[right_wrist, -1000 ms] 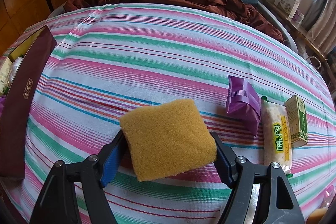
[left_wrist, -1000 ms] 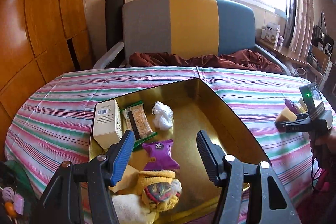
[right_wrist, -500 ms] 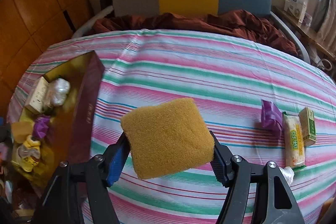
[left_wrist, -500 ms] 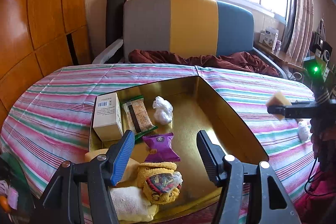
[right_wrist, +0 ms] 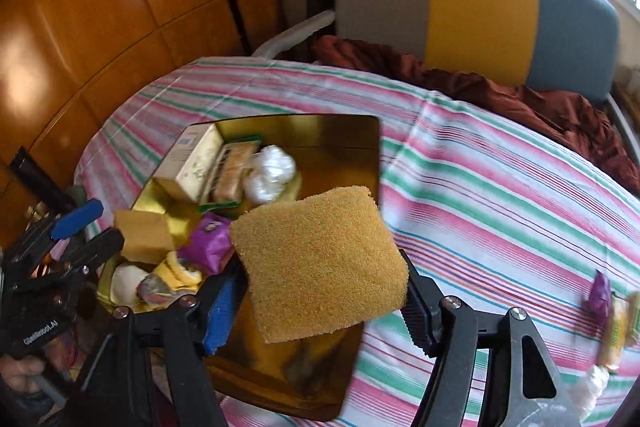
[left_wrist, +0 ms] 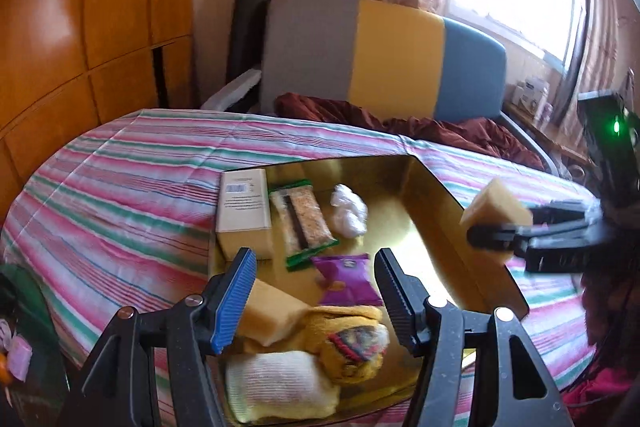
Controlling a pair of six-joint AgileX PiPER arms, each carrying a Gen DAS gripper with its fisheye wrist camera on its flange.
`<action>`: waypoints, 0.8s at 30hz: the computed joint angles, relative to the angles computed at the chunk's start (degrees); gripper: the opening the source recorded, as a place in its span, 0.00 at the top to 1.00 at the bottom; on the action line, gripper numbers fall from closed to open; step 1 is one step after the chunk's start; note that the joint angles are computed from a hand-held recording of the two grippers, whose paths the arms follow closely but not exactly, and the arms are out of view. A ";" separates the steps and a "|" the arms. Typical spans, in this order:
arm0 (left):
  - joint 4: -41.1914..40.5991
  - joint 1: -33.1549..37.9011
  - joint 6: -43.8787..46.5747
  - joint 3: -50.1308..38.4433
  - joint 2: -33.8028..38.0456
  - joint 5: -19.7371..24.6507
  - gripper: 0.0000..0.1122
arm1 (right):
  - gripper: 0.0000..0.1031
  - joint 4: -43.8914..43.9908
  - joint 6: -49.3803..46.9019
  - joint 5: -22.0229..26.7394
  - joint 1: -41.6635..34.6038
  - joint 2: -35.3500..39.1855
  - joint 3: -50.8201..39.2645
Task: Organize objects
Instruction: 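Carry the yellow sponge with the right gripper toward the gold tray, then lower the yellow sponge into the tray and open the right gripper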
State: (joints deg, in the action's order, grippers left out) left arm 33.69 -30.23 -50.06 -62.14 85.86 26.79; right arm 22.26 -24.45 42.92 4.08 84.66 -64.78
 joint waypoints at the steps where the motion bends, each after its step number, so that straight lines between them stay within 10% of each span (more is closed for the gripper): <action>1: -0.39 0.87 0.17 0.41 -0.31 -0.32 0.45 | 0.32 -0.45 0.28 0.14 1.26 0.85 -0.53; 12: -5.96 6.12 4.59 2.89 -1.30 -1.89 0.45 | 0.28 -15.87 17.99 1.81 11.75 19.46 -16.02; 15: -7.49 6.69 6.12 3.14 -1.09 -2.30 0.45 | 0.14 -8.14 13.36 4.46 10.98 23.85 -20.45; 24: -6.14 6.48 4.39 3.44 -1.09 -2.25 0.45 | 0.04 -4.14 10.39 -0.40 11.35 19.34 -14.55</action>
